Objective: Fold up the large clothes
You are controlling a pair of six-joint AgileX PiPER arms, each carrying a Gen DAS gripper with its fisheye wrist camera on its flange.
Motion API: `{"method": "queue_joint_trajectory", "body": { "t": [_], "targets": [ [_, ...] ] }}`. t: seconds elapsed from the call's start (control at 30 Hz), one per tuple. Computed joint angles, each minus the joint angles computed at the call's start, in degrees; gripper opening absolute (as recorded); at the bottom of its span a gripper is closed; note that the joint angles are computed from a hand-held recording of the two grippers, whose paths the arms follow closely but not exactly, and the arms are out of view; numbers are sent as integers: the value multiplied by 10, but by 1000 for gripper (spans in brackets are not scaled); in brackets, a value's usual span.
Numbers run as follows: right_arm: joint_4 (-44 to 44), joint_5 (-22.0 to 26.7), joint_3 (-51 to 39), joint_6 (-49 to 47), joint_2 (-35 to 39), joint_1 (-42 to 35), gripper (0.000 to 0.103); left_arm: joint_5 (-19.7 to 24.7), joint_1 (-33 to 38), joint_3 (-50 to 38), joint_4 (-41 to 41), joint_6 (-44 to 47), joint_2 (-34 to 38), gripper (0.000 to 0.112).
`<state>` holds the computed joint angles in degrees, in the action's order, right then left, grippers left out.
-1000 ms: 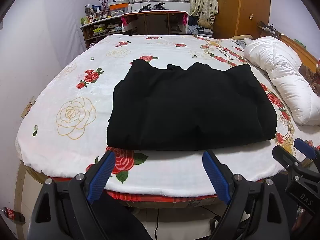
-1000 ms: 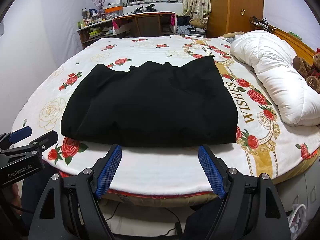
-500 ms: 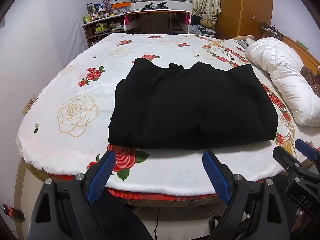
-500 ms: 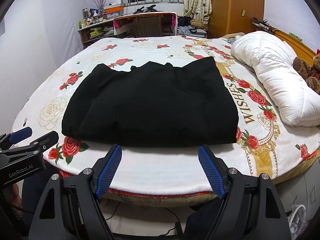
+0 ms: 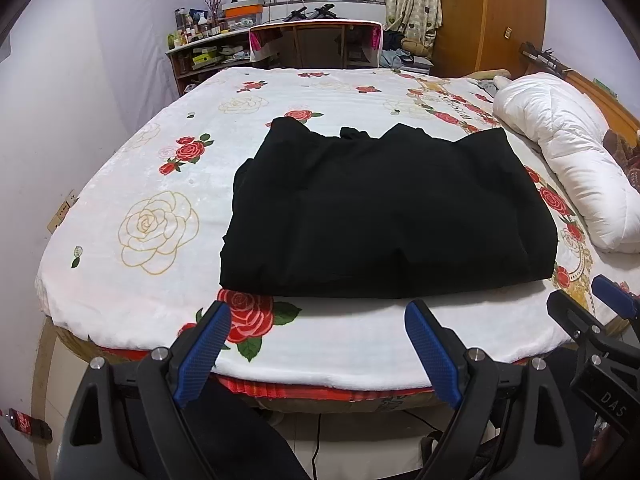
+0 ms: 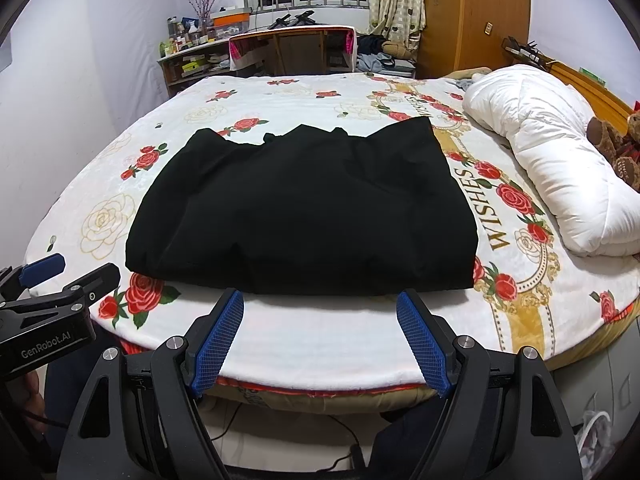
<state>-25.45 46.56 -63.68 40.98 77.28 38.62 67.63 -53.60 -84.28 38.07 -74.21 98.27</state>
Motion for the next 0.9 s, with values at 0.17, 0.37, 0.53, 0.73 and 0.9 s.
{"method": "queue_joint_trajectory", "body": {
  "t": [0.17, 0.37, 0.53, 0.73, 0.9],
  "targets": [
    [1, -1, 1, -3, -1, -1, 79, 3, 0, -1, 0, 1, 0, 90],
    [-1, 0, 0, 0, 0, 1, 79, 5, -1, 0, 1, 0, -1, 90],
    [0, 0, 0, 1, 0, 1, 79, 4, 0, -2, -2, 3, 1, 90],
    [4, -1, 1, -5, -1, -2, 79, 6, -1, -5, -2, 5, 4, 90],
    [9, 1, -2, -10, 0, -5, 79, 4, -1, -5, -1, 3, 4, 90]
  ]
}}
